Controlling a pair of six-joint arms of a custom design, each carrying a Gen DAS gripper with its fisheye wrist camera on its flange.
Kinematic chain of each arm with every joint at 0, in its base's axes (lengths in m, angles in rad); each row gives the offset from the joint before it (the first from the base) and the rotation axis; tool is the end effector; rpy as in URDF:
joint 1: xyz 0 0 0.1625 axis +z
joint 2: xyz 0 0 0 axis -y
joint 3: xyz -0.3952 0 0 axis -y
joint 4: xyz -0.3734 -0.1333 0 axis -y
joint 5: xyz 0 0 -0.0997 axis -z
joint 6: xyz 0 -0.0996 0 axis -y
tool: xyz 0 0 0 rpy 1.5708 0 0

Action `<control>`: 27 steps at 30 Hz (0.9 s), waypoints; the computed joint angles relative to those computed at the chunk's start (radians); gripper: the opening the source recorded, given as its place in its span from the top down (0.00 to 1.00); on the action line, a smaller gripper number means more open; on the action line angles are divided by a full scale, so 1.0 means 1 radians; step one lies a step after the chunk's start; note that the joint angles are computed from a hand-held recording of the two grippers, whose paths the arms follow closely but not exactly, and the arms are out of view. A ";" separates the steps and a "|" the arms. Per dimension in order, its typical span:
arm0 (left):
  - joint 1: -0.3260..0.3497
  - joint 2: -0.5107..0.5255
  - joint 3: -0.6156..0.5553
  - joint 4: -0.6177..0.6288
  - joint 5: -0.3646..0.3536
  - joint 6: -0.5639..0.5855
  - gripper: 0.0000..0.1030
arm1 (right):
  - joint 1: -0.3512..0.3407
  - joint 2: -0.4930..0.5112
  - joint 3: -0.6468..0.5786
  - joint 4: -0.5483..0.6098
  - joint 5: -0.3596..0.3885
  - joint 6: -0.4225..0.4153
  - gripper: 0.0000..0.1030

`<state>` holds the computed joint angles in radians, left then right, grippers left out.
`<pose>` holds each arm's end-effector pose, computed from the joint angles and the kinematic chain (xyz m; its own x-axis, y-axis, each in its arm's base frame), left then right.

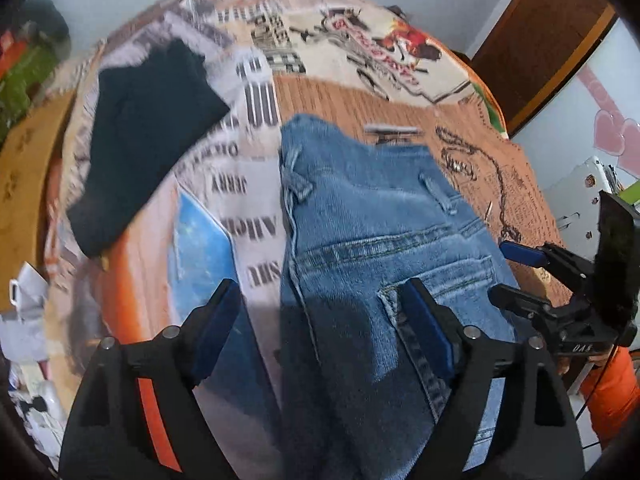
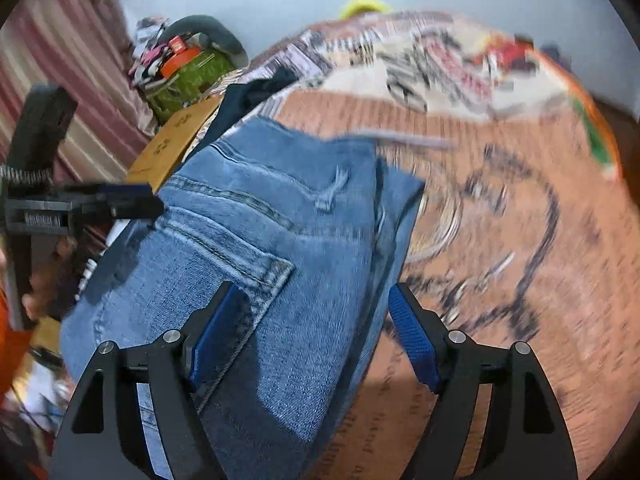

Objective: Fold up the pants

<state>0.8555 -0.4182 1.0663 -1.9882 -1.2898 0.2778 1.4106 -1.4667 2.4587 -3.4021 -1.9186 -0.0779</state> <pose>-0.3599 -0.6596 -0.0184 -0.4824 0.8535 -0.1969 0.8015 0.5208 0.2939 0.0372 -0.3926 0.2546 -0.8932 0.3478 0.2849 0.0371 0.6886 -0.7242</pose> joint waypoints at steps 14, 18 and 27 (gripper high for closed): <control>0.033 0.174 -0.291 0.314 -0.150 -0.074 0.17 | -0.188 -0.030 -0.050 0.185 0.360 0.081 0.18; 0.033 0.178 -0.299 0.319 -0.178 -0.075 0.34 | -0.174 -0.035 -0.068 0.213 0.352 0.099 0.47; 0.032 0.077 -0.171 0.188 -0.214 -0.007 0.56 | -0.063 -0.046 -0.081 0.146 0.221 0.073 0.82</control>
<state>0.8872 -0.3416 0.8950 -1.8001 -1.5040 0.2712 1.3474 -1.5128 2.3777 -3.2556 -1.6974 -0.0053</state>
